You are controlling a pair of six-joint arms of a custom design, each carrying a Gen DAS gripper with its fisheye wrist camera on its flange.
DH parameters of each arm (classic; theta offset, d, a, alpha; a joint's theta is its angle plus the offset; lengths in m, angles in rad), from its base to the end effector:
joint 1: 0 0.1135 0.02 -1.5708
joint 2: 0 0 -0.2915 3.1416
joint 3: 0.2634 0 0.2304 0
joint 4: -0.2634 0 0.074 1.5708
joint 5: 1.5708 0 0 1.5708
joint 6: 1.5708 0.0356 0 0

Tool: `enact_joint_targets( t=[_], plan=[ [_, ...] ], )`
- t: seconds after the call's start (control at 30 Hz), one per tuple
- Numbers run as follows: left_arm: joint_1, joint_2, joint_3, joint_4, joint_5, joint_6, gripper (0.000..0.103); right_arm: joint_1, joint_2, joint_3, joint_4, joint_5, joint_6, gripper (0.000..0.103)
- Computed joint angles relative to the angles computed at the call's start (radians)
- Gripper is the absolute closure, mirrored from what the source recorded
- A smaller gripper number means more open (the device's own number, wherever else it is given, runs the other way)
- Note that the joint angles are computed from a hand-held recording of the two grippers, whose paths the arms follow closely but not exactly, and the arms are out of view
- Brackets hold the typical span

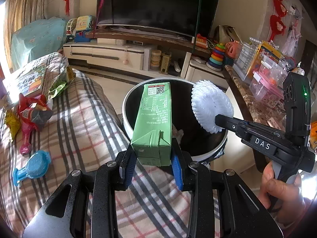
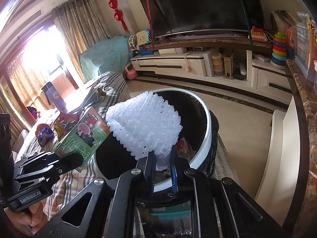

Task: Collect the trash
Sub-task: 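Carry the carton and mesh net over the trash bin and open both tools, then move both open tools back over the bed toward the remaining trash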

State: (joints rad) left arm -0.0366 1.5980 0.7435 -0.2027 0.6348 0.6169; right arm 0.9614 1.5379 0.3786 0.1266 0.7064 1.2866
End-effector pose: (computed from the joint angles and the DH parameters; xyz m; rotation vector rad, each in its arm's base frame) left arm 0.2687 -0.0310 0.1871 0.9737 2.2232 -0.5795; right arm 0.1370 0.1558 0.1382 0.5976 2.2116 0.2037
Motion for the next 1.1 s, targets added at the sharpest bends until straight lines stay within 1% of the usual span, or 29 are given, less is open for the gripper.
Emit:
enact_joint_targets(
  t=[0.13,0.2,0.47,0.53,0.57,0.6,0.63,0.67,0.77,0.83,0.93,1.0,1.1],
  plan=[
    [-0.025,0.002,0.004,0.013,-0.012,-0.022,0.072,-0.011,0.0,0.003,-0.001,-0.006,-0.016,0.089],
    [-0.034,0.001,0.005,0.021,-0.018,-0.031,0.072,-0.02,-0.003,0.002,0.0,-0.011,-0.024,0.087],
    [-0.072,0.023,0.025,0.029,-0.037,-0.065,0.072,-0.054,-0.024,-0.003,-0.001,-0.032,-0.052,0.086],
    [-0.079,0.025,0.028,0.024,-0.041,-0.068,0.071,-0.057,-0.026,0.002,-0.012,-0.034,-0.052,0.081],
    [-0.081,0.026,0.029,0.022,-0.045,-0.07,0.065,-0.058,-0.029,0.001,-0.012,-0.037,-0.049,0.072],
    [-0.081,0.025,0.03,0.019,-0.046,-0.072,0.055,-0.06,-0.034,-0.004,-0.007,-0.039,-0.048,0.058],
    [-0.073,0.019,0.024,0.025,-0.039,-0.073,0.052,-0.054,-0.039,-0.008,-0.007,-0.03,-0.039,0.053],
    [-0.066,0.016,0.018,0.031,-0.034,-0.072,0.05,-0.049,-0.042,-0.009,-0.012,-0.022,-0.031,0.052],
    [-0.041,0.007,0.007,0.025,-0.023,-0.053,0.048,-0.026,-0.046,-0.01,-0.024,-0.006,-0.002,0.052],
    [-0.017,0.007,0.003,0.016,-0.013,-0.039,0.047,-0.007,-0.041,-0.004,-0.03,0.003,0.017,0.05],
    [0.035,0.011,0.002,-0.005,0.006,-0.011,0.043,0.025,-0.025,0.018,-0.04,0.023,0.035,0.041],
    [0.074,0.014,0.0,-0.019,0.017,0.007,0.041,0.042,-0.012,0.033,-0.034,0.034,0.039,0.031],
    [0.146,0.027,0.005,-0.045,0.034,0.046,0.04,0.065,0.017,0.056,-0.008,0.038,0.037,0.024]
  ],
)
